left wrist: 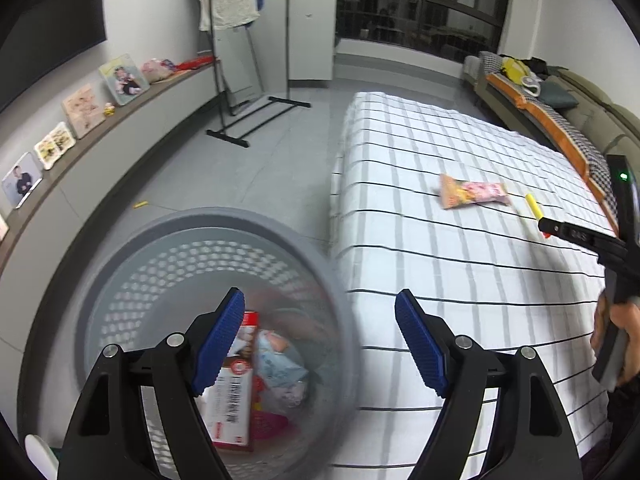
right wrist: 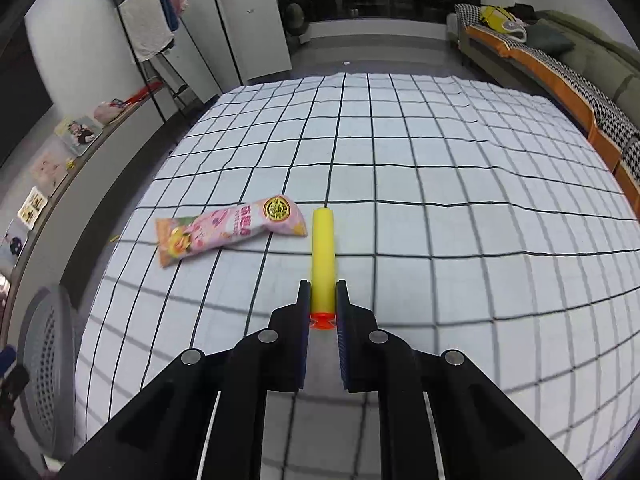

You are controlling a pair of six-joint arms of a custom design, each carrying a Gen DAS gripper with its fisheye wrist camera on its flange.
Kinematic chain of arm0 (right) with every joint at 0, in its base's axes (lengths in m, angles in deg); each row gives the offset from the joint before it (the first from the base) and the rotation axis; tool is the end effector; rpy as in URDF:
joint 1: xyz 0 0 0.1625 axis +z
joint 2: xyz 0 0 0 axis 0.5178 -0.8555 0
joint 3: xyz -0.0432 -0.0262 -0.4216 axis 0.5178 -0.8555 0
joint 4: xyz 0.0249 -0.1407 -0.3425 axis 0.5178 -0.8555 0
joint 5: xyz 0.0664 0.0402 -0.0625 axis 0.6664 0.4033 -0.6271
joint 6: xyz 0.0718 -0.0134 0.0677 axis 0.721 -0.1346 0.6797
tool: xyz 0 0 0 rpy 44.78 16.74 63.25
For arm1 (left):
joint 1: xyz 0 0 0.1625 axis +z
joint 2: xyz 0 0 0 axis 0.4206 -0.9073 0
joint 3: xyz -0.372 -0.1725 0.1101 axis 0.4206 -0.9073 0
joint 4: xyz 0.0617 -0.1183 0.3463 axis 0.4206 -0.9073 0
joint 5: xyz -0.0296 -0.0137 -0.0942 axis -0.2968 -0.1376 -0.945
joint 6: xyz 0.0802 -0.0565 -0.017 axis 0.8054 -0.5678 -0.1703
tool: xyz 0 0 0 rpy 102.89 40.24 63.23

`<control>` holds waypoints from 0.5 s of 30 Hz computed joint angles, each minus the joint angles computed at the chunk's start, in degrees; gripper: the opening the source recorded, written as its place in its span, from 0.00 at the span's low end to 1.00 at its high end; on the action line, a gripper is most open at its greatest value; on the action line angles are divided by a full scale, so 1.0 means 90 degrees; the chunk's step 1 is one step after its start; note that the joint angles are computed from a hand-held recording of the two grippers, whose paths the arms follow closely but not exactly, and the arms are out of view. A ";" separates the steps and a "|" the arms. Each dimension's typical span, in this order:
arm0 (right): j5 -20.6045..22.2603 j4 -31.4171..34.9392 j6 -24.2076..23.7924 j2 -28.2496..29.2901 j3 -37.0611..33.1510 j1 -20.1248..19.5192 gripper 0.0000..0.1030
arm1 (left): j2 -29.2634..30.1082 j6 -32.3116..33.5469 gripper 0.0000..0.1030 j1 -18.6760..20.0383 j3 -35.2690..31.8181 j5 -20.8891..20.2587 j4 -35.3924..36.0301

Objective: Collect trash
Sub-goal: 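Grasp the yellow foam dart with the right tool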

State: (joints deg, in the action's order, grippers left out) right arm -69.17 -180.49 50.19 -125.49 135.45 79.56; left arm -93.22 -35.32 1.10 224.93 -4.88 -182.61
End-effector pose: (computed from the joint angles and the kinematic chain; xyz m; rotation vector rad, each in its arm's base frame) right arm 0.2171 -0.3773 0.0845 0.2974 -2.4152 0.7548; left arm -0.0892 -0.2810 0.2505 0.2874 2.2706 -0.8300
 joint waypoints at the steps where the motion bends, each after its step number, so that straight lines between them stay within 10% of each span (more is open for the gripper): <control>1: 0.0069 0.0039 0.0078 -0.0208 0.0198 0.0046 0.12 | 0.0151 0.0131 0.74 -0.0004 0.0030 -0.0045 -0.0275; 15: 0.1332 -0.0280 0.0376 -0.1867 0.1647 -0.0195 0.12 | 0.3564 0.2521 0.80 0.0470 -0.0388 -0.0190 -0.4636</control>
State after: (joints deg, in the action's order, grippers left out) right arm -57.18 -183.02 53.57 -142.29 150.27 77.80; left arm -61.14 -12.64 5.33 221.45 -6.60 -224.33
